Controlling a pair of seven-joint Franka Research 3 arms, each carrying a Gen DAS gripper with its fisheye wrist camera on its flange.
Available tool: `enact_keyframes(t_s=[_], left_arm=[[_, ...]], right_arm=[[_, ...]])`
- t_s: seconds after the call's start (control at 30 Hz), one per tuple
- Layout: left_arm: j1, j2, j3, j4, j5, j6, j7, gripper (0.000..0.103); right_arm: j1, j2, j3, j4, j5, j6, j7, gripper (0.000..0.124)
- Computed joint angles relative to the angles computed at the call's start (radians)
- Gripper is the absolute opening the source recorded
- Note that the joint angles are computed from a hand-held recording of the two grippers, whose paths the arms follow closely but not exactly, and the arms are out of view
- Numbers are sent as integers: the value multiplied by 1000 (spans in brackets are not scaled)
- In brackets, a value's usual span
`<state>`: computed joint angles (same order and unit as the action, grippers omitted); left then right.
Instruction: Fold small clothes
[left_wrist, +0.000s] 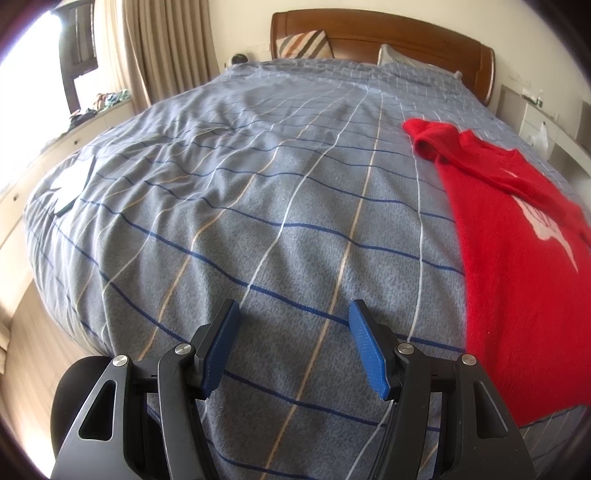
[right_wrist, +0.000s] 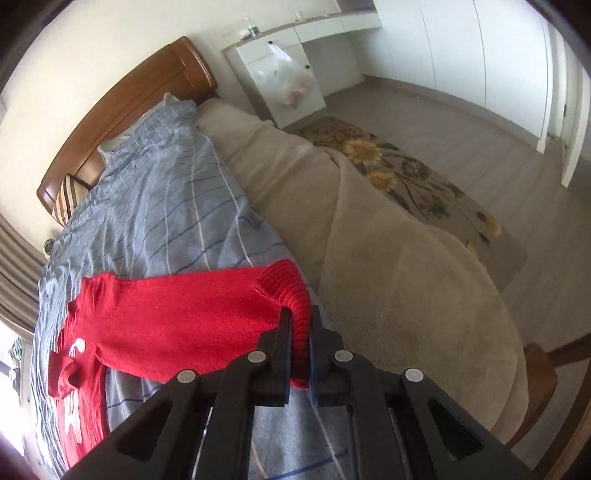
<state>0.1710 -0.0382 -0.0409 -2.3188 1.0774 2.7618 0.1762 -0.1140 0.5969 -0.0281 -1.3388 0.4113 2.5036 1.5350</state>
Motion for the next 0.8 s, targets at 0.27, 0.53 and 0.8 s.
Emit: enact_keyframes(t_s=[0.27, 0.53, 0.8], left_arm=[[-4, -2, -2, -2, 6, -16, 13, 64], [-20, -4, -13, 14, -4, -39, 69, 64], [-51, -12, -27, 152, -85, 97, 427, 74]], right_arm=[[-14, 1, -25, -21, 9, -66, 65, 20], [-82, -119, 100, -160, 137, 114, -191, 33], [10, -120, 9, -227, 103, 122, -150, 30]])
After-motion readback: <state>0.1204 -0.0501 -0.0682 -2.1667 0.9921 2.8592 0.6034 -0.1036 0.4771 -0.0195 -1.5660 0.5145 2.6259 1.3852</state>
